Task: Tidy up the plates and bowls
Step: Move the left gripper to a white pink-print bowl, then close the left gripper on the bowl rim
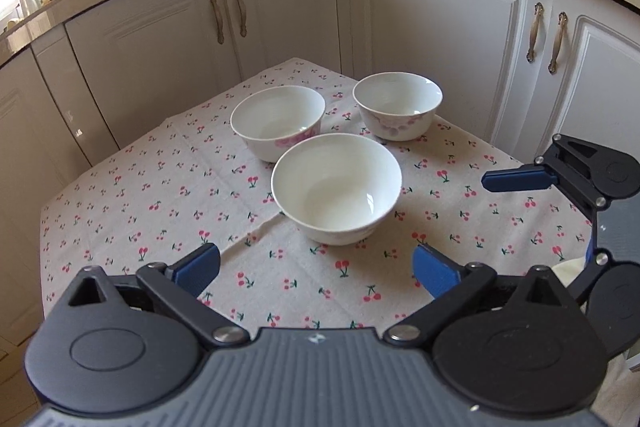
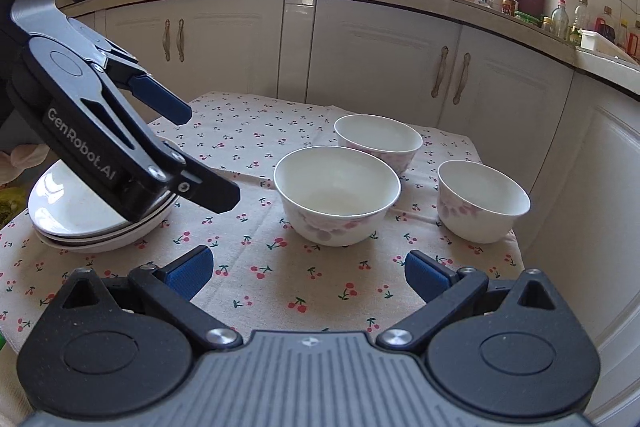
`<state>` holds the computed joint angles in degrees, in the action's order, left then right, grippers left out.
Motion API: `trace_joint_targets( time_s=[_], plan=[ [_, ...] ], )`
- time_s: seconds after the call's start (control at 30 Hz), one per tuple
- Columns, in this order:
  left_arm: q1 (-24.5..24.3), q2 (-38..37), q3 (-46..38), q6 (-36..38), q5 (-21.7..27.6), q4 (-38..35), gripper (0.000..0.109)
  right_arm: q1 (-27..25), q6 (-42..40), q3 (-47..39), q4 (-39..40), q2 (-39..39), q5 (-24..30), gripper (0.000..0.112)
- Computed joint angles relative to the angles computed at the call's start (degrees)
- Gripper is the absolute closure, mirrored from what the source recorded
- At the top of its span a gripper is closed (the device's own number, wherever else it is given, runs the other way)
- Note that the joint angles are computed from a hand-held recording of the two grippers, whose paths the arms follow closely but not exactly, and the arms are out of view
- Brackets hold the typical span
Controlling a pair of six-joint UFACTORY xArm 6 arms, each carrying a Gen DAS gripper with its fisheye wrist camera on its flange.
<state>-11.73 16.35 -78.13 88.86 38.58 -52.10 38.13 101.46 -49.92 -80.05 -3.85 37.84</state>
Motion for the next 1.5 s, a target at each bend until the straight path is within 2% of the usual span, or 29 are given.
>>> trace_joint_targets(
  time_s=[0.17,0.37,0.57,0.83,0.97,1.03,1.1,1.17,1.23,1.3,1.5],
  plan=[
    [-2.15,4.14,-4.78,-2.26,-0.16,1.40,0.006,-2.78,1.99,0.33,-1.77,0.40,-1.80,0.009],
    [-3.89,9.29,-10.75,-6.07,-0.88,3.96,0.006,-3.74,1.35,-1.34,-1.43,3.00,0.41,0.009],
    [-5.29,13.93,-15.71,-9.60,-1.96,7.85,0.006,-6.26,0.71,-3.40,-2.56,5.81,-3.13,0.009],
    [-5.55,18.62,-21.60,-12.35,1.44,10.67,0.007,-8.74,0.86,-6.13,-5.32,8.87,-5.90,0.009],
    [-5.34,20.35,-24.36,-13.67,4.30,11.51,0.012,-9.10,-0.04,-7.50,-6.05,10.38,-6.52,0.010],
    [-5.26,20.99,-25.35,-14.15,5.47,11.77,0.016,-9.52,0.46,-7.92,-6.99,10.95,-7.37,0.013],
    [-5.18,22.04,-27.07,-14.85,7.00,12.28,0.022,-9.99,-0.19,-8.40,-6.42,11.53,-8.15,0.020],
    [-5.11,22.32,-27.57,-14.76,7.81,11.92,0.024,-10.53,-0.23,-8.69,-6.22,11.87,-8.93,0.023],
    [-4.96,22.71,-28.30,-14.62,8.89,11.54,0.025,-10.58,0.08,-8.91,-6.47,12.10,-8.80,0.024],
    [-4.86,23.15,-29.18,-14.92,10.19,11.76,0.032,-10.64,0.48,-8.90,-7.01,12.10,-9.02,0.025],
    [-4.77,23.66,-30.09,-15.41,11.28,11.73,0.033,-10.06,0.35,-9.21,-8.31,12.25,-8.21,0.028]
  ],
)
